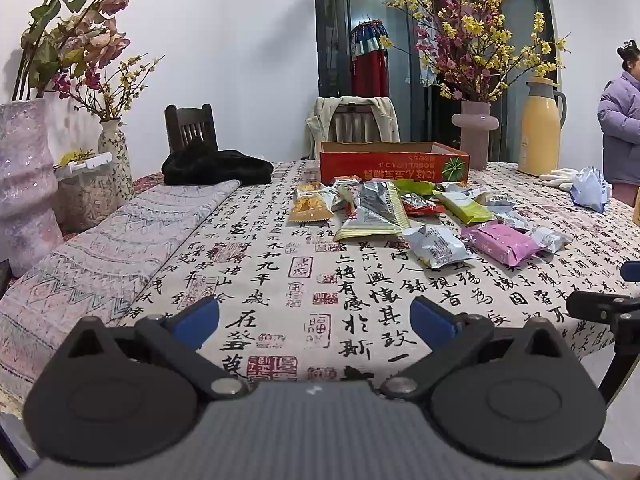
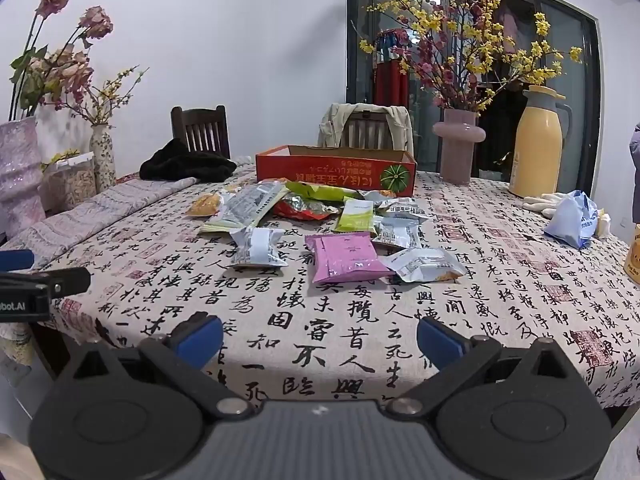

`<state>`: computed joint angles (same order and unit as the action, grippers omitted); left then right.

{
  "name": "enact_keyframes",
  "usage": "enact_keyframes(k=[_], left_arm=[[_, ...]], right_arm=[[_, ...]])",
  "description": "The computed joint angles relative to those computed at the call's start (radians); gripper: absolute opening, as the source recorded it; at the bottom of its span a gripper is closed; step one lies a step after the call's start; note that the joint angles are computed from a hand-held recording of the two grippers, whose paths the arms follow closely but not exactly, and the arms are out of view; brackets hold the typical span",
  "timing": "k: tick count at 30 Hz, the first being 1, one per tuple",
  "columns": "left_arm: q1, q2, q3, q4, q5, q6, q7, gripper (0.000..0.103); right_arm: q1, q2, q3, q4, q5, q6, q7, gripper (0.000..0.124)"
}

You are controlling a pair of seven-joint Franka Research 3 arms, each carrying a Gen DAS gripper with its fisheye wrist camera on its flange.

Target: Organize snacks

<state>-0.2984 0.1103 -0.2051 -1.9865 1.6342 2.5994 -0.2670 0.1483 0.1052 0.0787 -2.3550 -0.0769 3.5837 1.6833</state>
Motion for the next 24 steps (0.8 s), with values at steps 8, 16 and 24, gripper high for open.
enact_keyframes(k=[8,16,24], left_arm=[[0.007,-0.008,-0.002,-0.008,0.022,0.014,-0.034,0.103],[0.005,-0.007,-0.002,-0.008,0.021,0.008,-0.033,0.103],[0.006,-0.009,-0.003,-0.009,0.028,0.009,-0.034,0.103]], right_arm=[[-0.005,0.0,-0.003,-0.004,-0.017,0.009,0.001,0.103],[0.042,0.0,0.0,0.013,0.129,-0.028,-0.13,0.103],[0.032,0.0,0.002,0.011,0.107,-0.026,-0.112,0.103]])
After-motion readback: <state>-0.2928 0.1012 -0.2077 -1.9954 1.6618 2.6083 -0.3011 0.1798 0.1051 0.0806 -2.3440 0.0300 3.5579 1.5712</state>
